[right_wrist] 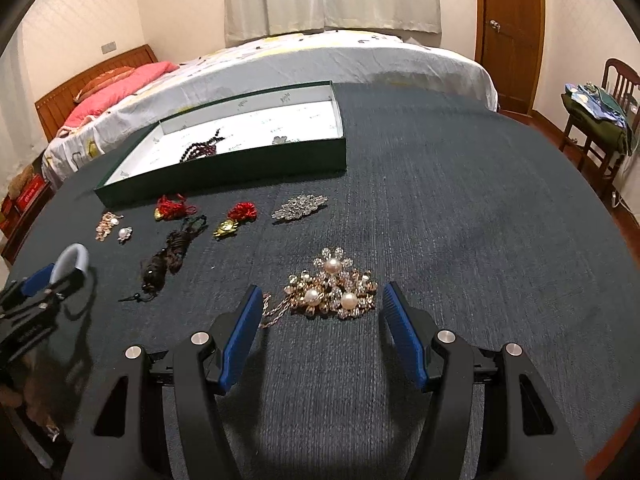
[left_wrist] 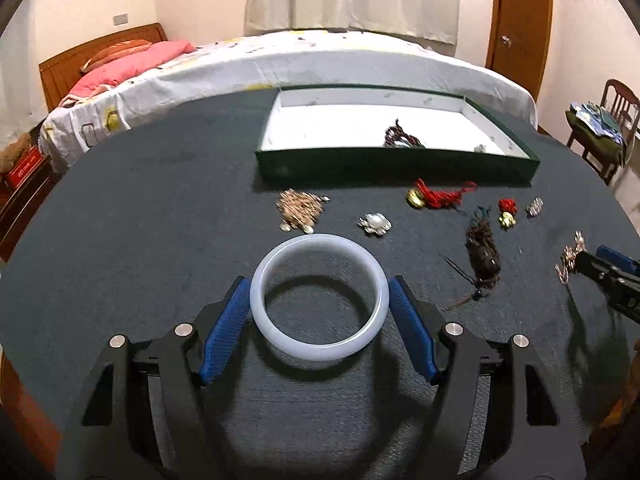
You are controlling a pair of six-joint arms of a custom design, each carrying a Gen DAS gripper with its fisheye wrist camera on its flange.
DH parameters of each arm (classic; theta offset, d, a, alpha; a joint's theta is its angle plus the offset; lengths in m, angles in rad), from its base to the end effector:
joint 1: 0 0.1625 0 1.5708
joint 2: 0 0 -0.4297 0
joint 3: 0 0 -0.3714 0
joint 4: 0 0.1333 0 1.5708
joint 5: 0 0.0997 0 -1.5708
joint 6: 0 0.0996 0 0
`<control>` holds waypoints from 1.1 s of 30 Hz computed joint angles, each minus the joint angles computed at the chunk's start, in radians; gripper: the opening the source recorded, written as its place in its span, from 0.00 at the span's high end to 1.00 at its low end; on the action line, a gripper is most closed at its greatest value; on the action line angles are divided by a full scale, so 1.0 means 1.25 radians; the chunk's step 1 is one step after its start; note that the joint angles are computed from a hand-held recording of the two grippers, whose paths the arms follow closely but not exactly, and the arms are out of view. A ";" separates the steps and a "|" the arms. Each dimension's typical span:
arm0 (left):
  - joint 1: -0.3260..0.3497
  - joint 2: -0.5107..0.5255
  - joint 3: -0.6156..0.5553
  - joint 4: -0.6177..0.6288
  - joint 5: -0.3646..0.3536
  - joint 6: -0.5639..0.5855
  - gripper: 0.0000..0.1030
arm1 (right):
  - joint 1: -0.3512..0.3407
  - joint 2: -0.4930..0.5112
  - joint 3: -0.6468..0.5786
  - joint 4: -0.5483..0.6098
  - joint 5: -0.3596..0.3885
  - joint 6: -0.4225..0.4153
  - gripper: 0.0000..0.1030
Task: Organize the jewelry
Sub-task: 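Grasp the pearl flower brooch with the right tool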
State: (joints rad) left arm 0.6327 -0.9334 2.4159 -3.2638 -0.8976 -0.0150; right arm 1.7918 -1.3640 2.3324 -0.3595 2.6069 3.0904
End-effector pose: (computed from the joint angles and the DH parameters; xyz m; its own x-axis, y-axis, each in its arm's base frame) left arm -0.2088 -0.3954 0.0826 -0.5791 0.5447 -0.6065 0.7800 0.5865 -0.2181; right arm 0.1085 -0.2660 0.1662 -0.6446 0.5476 0.5335 -0.1586 0.5868 -0.7940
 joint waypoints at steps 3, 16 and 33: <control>0.004 -0.006 -0.004 -0.003 0.002 0.006 0.33 | -0.015 0.005 -0.014 0.025 -0.004 0.011 0.41; 0.007 -0.003 -0.009 -0.005 -0.006 0.008 0.33 | -0.020 0.023 -0.011 0.023 -0.001 -0.015 0.50; -0.002 -0.004 -0.003 -0.016 -0.006 0.008 0.33 | -0.015 -0.010 0.018 0.003 -0.043 -0.004 0.54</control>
State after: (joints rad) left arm 0.6300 -0.9378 2.4120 -3.2837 -0.9046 -0.0048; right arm 1.7728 -1.3768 2.3545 -0.3562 2.5530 3.0851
